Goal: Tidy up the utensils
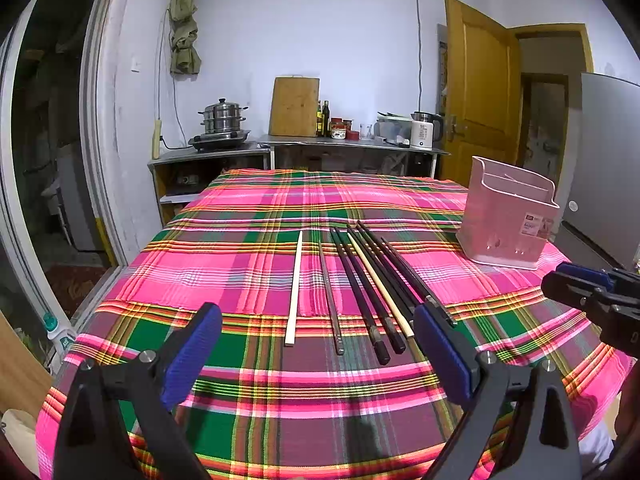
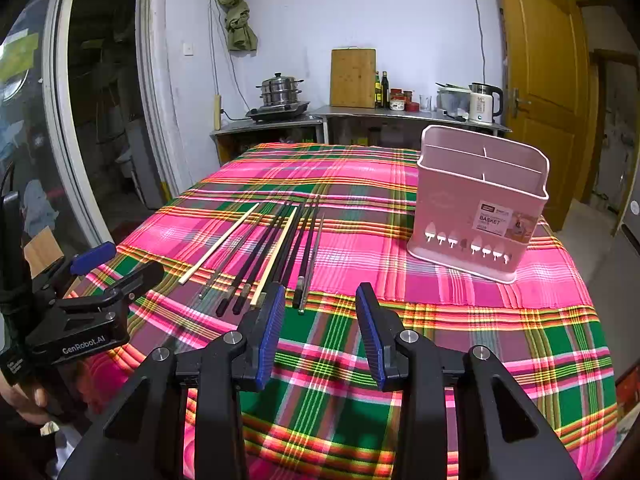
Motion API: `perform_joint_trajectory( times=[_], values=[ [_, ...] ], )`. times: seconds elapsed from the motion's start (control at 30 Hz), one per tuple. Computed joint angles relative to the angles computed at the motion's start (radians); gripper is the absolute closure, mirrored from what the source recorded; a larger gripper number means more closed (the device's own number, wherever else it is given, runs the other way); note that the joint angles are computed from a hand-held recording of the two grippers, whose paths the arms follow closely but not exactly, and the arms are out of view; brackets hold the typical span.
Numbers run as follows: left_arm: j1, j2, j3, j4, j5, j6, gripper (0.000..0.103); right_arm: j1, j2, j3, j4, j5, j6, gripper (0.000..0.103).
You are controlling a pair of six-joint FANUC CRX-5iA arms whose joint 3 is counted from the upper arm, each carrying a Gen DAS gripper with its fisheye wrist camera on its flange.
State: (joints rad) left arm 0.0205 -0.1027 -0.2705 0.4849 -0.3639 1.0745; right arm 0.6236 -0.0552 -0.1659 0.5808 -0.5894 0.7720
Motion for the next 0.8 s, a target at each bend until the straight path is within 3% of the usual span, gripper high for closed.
perform_joint_trajectory(
  times=[0.8],
  values=[
    [-0.011,0.007,0.004,-0.005,0.01,0.007,0.005,0.001,0.003,0.003,-0.003,-0.002,0.002,0.065]
  ],
)
